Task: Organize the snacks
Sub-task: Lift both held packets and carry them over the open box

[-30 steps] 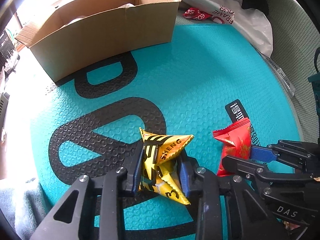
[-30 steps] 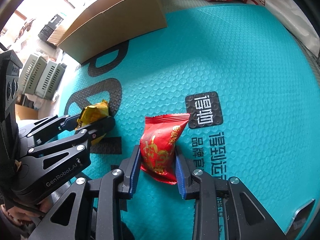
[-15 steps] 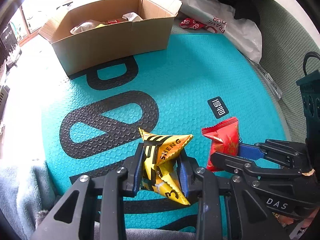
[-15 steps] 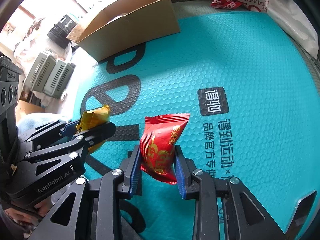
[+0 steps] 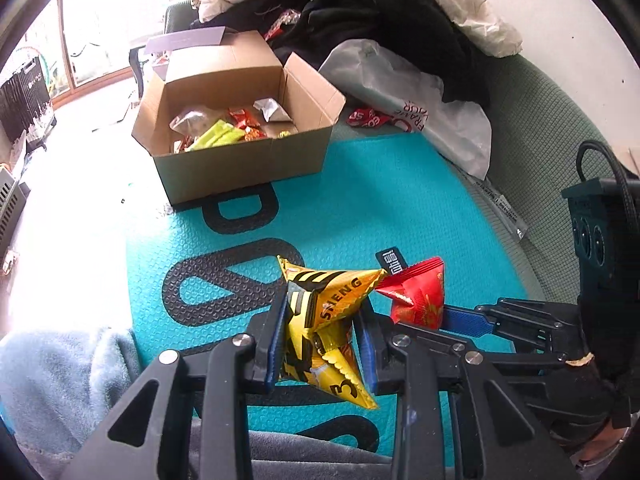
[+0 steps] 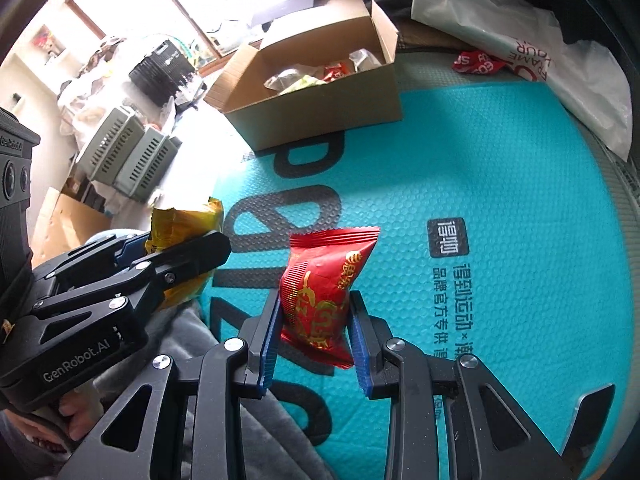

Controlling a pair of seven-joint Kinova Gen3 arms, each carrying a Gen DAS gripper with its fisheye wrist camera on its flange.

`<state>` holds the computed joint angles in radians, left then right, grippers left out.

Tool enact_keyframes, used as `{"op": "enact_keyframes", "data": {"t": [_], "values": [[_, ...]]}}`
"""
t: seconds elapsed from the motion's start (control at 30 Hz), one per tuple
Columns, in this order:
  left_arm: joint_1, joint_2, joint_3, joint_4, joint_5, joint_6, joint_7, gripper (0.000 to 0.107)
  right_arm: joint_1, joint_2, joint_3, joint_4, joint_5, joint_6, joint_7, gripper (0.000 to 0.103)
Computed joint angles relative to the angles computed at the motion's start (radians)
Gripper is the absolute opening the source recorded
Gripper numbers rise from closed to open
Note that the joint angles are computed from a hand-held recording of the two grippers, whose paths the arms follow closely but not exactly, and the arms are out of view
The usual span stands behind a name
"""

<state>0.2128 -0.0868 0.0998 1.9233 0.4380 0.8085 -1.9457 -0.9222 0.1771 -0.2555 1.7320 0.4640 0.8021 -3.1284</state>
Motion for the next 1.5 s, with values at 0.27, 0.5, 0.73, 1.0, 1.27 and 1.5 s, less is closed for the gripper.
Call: {"op": "enact_keyframes", "data": {"t": [0.27, 0.5, 0.73, 1.0, 1.27, 1.5], "values": [[-0.004, -0.055, -0.023, -0.074, 0.019, 0.012, 0.009, 0.030, 0.012, -0.022, -0.007, -0.087, 0.033, 0.056, 0.082, 0.031], [-0.011, -0.037, -0.038, -0.174, 0.049, 0.012, -0.018, 0.030, 0.047, -0.033, 0.000, -0.181, 0.035, 0.106, 0.185, 0.031], [-0.034, 0.048, -0.028, -0.312, 0.079, 0.010, -0.038, 0.030, 0.107, -0.015, 0.027, -0.284, 0.016, 0.113, 0.341, 0.031], [-0.078, 0.192, 0.007, -0.494, 0.078, 0.003, -0.030, 0.030, 0.170, 0.054, 0.083, -0.428, -0.026, 0.110, 0.521, 0.031], [-0.110, 0.382, 0.038, -0.717, 0.011, 0.028, 0.033, 0.030, 0.209, 0.174, 0.158, -0.629, -0.061, 0.157, 0.673, 0.031], [-0.066, 0.540, 0.032, -0.924, -0.144, 0.072, 0.125, 0.030, 0.253, 0.318, 0.217, -0.845, -0.122, 0.244, 0.800, 0.031]]}}
